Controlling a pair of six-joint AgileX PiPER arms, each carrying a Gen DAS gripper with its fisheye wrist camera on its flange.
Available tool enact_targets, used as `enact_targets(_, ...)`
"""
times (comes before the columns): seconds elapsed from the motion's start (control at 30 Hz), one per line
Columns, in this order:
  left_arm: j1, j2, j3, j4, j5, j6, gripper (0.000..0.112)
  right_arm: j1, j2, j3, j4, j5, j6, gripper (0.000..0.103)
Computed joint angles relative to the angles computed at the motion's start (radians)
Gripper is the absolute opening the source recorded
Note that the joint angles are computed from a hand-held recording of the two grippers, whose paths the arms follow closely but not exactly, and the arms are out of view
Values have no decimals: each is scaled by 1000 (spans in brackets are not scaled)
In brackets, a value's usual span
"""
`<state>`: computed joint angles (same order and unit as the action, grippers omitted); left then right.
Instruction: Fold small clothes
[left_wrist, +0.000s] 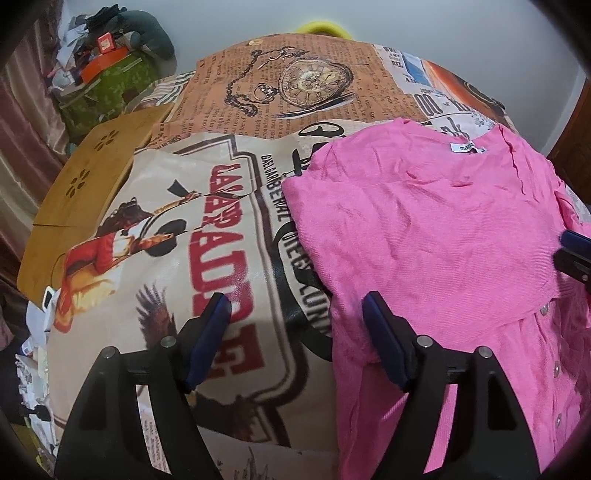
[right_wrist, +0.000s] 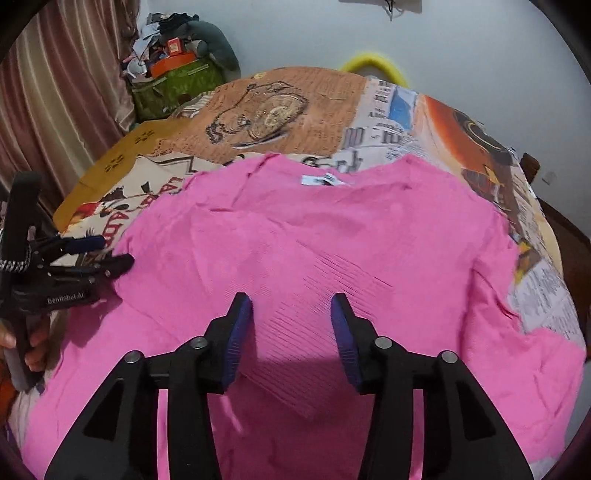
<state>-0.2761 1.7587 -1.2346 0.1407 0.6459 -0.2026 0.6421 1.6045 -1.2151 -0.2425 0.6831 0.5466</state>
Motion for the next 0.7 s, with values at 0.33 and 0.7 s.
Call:
enact_targets(0.33, -114, -96, -14, 135, 135, -136, 74, -134, -355, 232, -42, 115, -5, 44)
enact_targets(0.7, -307, -90, -91, 191, 219, -262, 77, -434, -663, 418, 88, 183, -168, 52)
